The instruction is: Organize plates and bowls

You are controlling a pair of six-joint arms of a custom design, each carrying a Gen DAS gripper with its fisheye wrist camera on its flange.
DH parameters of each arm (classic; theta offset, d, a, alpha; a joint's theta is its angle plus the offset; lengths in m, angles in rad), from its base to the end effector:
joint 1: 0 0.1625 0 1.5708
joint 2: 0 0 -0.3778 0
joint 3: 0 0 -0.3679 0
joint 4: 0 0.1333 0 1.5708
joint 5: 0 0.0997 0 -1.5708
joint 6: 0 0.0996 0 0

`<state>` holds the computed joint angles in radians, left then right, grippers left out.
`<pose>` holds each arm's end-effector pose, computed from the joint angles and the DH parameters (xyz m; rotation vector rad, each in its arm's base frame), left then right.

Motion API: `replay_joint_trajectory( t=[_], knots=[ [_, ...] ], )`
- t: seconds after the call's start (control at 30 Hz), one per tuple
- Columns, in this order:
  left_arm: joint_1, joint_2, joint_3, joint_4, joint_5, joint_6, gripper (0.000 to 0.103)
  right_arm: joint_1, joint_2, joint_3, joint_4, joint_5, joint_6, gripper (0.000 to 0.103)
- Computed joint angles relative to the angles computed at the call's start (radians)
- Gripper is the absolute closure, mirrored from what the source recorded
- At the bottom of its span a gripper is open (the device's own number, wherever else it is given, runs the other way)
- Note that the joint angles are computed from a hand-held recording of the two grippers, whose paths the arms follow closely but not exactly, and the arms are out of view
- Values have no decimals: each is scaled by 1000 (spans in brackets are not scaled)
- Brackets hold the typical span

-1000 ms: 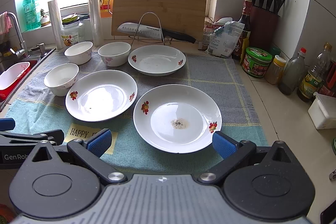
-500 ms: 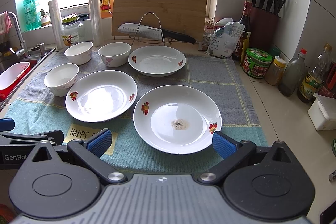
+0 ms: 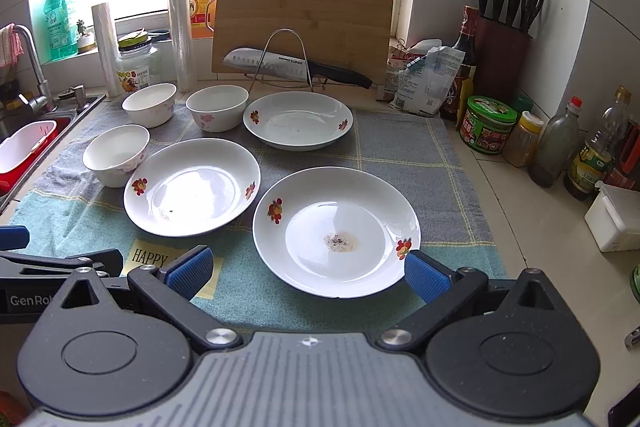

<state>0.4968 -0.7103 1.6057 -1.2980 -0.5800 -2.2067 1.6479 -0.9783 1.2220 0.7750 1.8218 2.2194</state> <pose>-0.3410 -0.4313 0.0086 -0.4255 1.8737 -1.0585 0.1494 -0.5238 0.2527 1.1816 -2.3616 0.5453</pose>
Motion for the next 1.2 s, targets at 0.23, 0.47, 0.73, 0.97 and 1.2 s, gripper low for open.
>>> replay_joint_trajectory(
  t=[0.23,0.47,0.73,0.97,1.2],
  knots=[
    [7,-4,20,-48,32,65,1,-16,-6,6,0,-37,-28,0],
    [13,-7,49,-101,66,146,1,-52,-22,26,-7,-117,-99,0],
    [23,-24,98,-205,84,235,1,-92,-14,28,-20,-142,-157,0],
    [40,-38,132,-289,86,301,1,-135,25,19,-46,-116,-156,0],
    [65,-48,155,-382,91,402,1,-167,87,0,-81,-93,-144,0]
  ],
)
